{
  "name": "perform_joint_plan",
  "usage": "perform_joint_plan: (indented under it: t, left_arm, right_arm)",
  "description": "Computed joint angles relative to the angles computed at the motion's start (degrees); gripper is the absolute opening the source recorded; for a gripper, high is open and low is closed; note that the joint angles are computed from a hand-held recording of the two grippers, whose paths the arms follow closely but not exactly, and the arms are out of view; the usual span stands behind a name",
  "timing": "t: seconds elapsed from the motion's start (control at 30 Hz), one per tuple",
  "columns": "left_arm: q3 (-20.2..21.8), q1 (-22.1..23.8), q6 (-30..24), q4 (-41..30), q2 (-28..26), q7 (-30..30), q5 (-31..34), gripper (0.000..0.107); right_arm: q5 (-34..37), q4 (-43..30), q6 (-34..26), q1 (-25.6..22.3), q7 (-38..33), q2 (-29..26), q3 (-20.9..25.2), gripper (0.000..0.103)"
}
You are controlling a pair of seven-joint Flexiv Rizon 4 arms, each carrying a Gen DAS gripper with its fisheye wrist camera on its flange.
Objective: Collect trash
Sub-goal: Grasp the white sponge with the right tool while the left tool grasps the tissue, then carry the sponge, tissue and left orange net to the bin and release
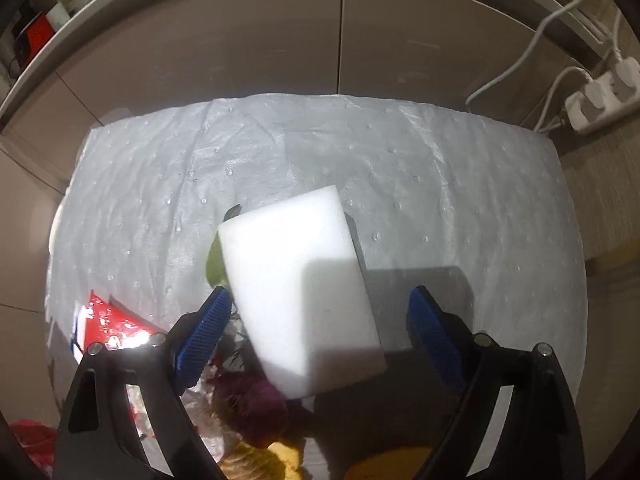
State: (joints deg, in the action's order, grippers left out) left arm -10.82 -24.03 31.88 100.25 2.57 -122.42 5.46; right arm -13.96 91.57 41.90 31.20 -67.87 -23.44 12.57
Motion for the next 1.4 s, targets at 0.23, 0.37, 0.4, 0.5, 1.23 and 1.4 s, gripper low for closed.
perform_joint_plan:
  t: [0.23, 0.37, 0.4, 0.5, 1.23, 1.4]
  left_arm:
    - [-1.63, -1.98, -0.18, -5.57, -6.53, 0.93, 0.39, 0.094]
    - [-1.53, -3.69, 1.22, -9.86, -12.31, 5.41, -0.52, 0.094]
    - [-1.42, -4.11, 1.49, -11.16, -13.89, 6.60, -0.77, 0.094]
    - [-0.79, -5.53, 1.10, -15.88, -19.04, 9.88, -0.61, 0.094]
    - [3.34, -7.65, -1.09, -21.50, -26.92, 18.74, -6.67, 0.014]
    - [4.06, -6.21, 4.76, -12.82, -16.00, 15.40, -5.97, 0.014]
  right_arm:
    - [4.49, 1.27, 4.72, -2.71, -5.30, 1.05, 1.21, 0.060]
    - [10.79, 3.34, 8.95, -5.78, -5.45, 5.49, 2.29, 0.060]
    - [11.52, 4.50, 10.20, -6.23, -5.06, 7.14, 2.24, 0.060]
    - [13.04, 7.58, 12.45, -7.50, -4.01, 11.87, 2.00, 0.060]
    - [14.65, 19.55, 11.74, -9.09, 4.65, 27.41, 1.38, 0.061]
    - [14.77, 15.45, 11.92, -5.99, 2.98, 25.37, 2.93, 0.061]
